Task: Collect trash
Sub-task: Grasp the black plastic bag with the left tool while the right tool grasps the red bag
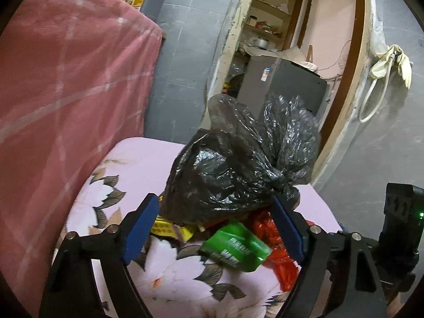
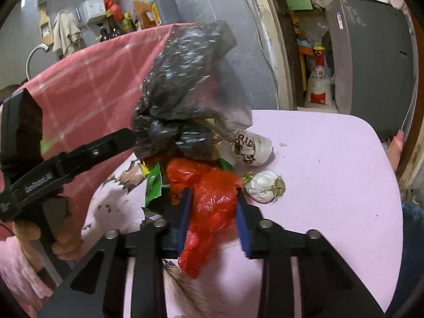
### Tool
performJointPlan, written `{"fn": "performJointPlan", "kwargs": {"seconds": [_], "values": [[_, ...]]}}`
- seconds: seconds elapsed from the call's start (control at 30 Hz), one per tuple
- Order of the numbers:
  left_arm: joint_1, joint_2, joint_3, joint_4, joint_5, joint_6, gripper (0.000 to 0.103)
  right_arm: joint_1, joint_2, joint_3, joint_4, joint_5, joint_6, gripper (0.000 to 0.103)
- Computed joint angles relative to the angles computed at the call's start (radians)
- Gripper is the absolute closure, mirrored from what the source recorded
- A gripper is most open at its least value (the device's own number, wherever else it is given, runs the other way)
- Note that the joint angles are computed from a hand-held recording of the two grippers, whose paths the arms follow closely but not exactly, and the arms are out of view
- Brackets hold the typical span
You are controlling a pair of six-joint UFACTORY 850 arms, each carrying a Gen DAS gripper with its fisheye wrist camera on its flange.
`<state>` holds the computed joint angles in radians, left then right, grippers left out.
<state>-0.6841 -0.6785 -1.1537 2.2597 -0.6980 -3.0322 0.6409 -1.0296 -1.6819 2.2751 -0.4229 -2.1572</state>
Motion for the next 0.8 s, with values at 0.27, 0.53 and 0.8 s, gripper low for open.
{"fn": "performJointPlan", "kwargs": {"seconds": [0.27, 0.53, 0.8], "values": [[0.027, -0.013, -0.041, 0.066, 0.065, -0.050, 0.044, 0.004, 0.050, 0.081, 0.191, -0.018, -0.211, 0.091], [0.024, -0.036, -0.084, 0.024, 0.121, -0.009, 0.066, -0.007, 0.089, 0.145, 0.384, -0.025, -0.396, 0.092], [0.007, -0.074, -0.155, -0.179, 0.150, 0.206, 0.093, -0.018, 0.106, 0.173, 0.446, -0.042, -0.436, 0.092]]}}
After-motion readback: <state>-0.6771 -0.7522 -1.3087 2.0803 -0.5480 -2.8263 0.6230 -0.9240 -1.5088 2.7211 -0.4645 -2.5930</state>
